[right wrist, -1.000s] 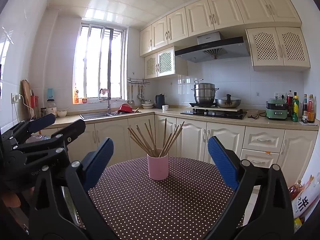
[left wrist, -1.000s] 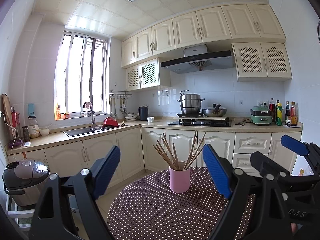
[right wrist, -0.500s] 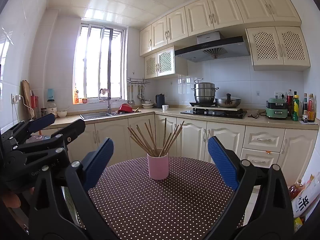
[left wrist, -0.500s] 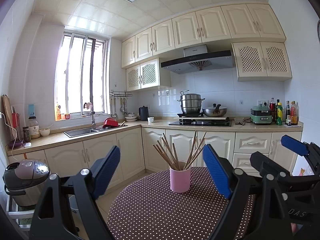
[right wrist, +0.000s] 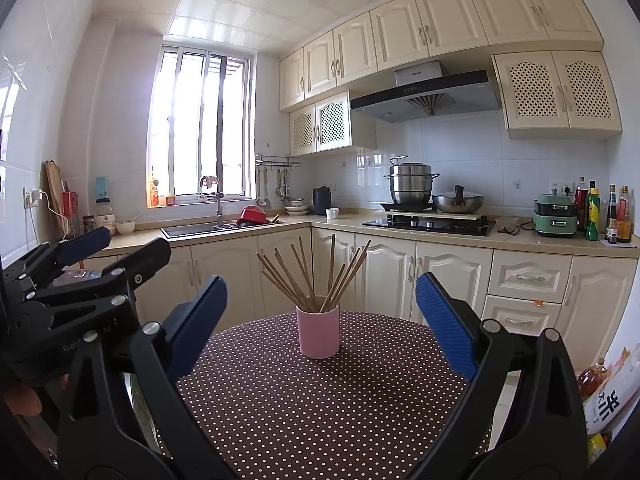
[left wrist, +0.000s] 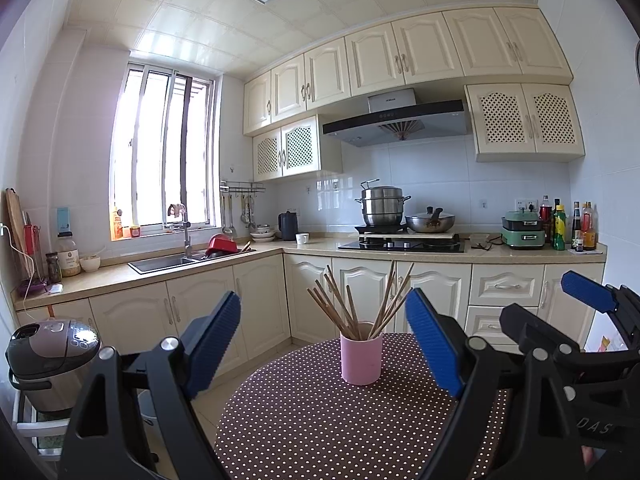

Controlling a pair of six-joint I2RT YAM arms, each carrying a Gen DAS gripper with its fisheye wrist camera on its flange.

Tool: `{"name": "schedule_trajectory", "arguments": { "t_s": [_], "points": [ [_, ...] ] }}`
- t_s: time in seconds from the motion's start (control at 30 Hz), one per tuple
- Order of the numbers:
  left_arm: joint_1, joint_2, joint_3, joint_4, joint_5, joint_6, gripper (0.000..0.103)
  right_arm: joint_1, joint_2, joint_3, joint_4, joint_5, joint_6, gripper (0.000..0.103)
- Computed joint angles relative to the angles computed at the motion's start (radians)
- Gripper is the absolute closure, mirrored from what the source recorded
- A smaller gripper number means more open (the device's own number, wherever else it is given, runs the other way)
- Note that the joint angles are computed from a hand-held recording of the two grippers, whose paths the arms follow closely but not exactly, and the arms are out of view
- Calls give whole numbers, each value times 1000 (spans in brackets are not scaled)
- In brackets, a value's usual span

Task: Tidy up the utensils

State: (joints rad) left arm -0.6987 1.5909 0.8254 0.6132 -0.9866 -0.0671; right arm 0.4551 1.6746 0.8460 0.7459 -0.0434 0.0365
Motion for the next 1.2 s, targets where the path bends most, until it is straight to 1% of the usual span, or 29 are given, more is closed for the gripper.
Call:
{"name": "schedule_trajectory", "arguments": {
  "t_s": [1.2],
  "points": [
    [1, 12, 16, -14, -8, -8, 20, 18, 9, 26, -23, 13, 6, 10]
  ]
}}
